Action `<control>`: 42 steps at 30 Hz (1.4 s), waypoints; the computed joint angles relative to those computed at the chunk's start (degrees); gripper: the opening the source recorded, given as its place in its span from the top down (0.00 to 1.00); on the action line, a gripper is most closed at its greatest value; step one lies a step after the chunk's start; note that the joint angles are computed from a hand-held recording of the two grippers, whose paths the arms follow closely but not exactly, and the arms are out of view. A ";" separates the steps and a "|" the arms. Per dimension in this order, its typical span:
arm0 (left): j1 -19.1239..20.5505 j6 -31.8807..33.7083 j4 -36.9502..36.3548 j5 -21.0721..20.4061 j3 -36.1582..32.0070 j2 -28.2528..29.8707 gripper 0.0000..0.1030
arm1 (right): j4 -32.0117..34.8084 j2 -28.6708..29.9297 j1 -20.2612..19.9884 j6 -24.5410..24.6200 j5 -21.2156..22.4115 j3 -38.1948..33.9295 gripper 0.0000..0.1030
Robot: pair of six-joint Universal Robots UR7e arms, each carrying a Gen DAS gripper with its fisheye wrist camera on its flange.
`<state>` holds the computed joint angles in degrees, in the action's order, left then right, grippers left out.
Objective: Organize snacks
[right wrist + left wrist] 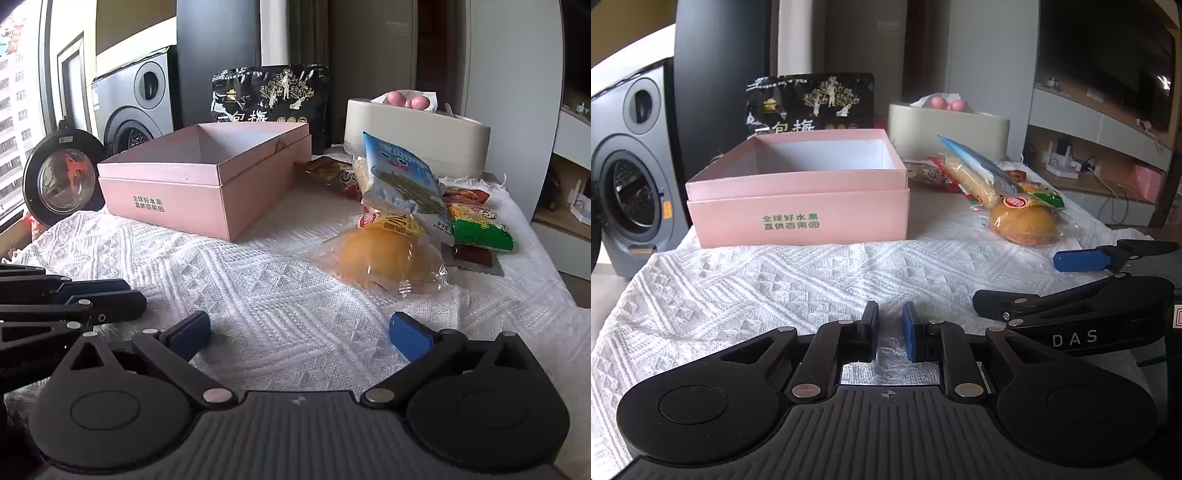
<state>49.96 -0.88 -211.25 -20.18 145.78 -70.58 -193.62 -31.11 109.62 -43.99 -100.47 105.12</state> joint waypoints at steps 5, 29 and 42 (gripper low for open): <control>0.20 0.37 -0.36 -0.14 -0.08 0.02 0.82 | 0.16 -0.05 -0.05 0.18 0.13 0.00 0.00; 0.02 -0.64 -1.55 -0.76 0.49 0.07 0.82 | 0.06 0.00 -0.05 0.15 0.13 0.02 0.00; 0.01 -0.90 -1.62 -0.98 0.76 -0.26 0.82 | 0.02 0.01 -0.08 0.11 0.15 0.02 0.00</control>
<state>49.98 -1.78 -212.87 -21.17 146.53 -70.84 -193.60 -31.09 109.54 -43.88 -100.32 105.14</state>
